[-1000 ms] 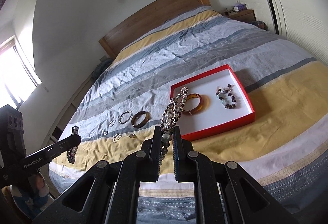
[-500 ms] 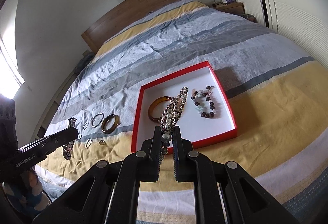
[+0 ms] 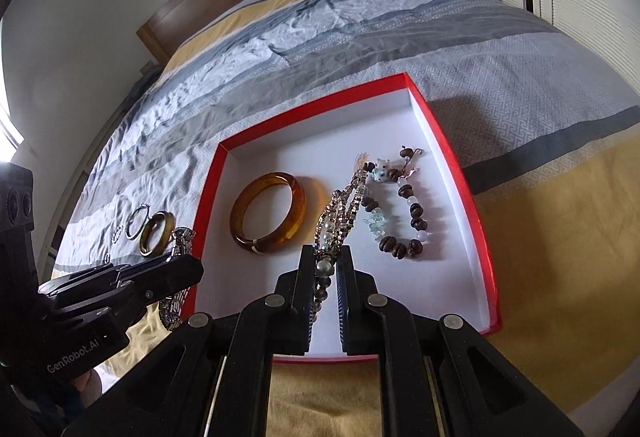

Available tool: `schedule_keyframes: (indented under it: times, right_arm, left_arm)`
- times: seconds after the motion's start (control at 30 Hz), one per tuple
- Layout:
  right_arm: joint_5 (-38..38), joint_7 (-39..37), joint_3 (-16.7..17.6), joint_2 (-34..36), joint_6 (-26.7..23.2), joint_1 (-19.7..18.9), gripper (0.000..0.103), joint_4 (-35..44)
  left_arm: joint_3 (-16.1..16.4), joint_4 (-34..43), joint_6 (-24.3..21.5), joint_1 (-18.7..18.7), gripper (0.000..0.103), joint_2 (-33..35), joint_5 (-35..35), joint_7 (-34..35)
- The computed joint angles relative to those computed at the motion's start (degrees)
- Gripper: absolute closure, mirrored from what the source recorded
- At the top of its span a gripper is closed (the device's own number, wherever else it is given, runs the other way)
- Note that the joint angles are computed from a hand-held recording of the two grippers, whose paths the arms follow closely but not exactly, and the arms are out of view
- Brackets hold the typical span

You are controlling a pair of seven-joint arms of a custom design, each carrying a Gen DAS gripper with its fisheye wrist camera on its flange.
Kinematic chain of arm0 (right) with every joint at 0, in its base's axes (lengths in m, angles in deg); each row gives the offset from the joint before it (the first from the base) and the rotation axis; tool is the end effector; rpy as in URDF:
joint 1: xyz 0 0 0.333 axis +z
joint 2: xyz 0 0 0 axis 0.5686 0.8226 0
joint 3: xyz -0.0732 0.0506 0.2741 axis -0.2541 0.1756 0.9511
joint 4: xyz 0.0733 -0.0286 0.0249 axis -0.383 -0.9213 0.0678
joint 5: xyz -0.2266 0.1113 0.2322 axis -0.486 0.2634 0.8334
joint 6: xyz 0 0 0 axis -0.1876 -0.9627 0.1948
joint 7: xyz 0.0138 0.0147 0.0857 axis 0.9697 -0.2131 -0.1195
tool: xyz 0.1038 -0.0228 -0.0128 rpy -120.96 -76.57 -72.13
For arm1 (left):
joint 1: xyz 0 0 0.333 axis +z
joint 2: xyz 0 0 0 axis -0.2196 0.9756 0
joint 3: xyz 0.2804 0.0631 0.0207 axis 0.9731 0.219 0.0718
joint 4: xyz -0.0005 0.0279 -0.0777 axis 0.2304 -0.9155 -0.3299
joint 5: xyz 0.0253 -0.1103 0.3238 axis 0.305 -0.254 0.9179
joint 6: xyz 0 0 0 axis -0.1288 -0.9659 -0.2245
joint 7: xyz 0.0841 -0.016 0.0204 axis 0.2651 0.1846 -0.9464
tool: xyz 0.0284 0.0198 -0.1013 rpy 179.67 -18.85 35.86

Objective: Organize jewelry
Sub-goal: 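Carry the watch and the rhinestone chain with both tools into the red box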

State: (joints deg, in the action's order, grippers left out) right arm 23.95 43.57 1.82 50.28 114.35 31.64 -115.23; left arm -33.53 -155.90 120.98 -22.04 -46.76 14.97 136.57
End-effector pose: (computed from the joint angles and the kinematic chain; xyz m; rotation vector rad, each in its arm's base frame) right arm 0.6489 0.0708 0.3281 -1.6704 1.7733 -0.1722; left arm 0.6592 -0.2379 0.3571 -1.7692 2.2717 -0.8716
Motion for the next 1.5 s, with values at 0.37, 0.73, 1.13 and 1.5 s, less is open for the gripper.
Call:
schedule_keyframes:
  times: [0.37, 0.73, 1.13, 1.5]
  right_arm:
    - [-8.0, 5.8, -4.2, 3.3, -4.1, 2.6, 0.093, 3.8]
    - [-17.4, 11.7, -8.5, 3.6, -9.1, 5.5, 0.093, 5.7]
    - [-20.1, 13.8, -8.9, 3.3, -11.5, 5.8, 0.091, 6.0]
    - [-20.6, 14.1, -9.0, 2.5, -11.1, 5.8, 0.078, 5.1]
  left_arm:
    - [1.2, 6.7, -3.8, -2.3, 0.093, 5.9, 2.3, -1.9]
    - [2.5, 9.9, -5.6, -3.4, 0.093, 8.3, 4.4, -4.1]
    - [3.6, 11.4, -6.7, -4.3, 0.092, 9.3, 6.5, -6.7]
    - [3.6, 11.8, -7.1, -4.3, 0.092, 9.5, 7.2, -7.1]
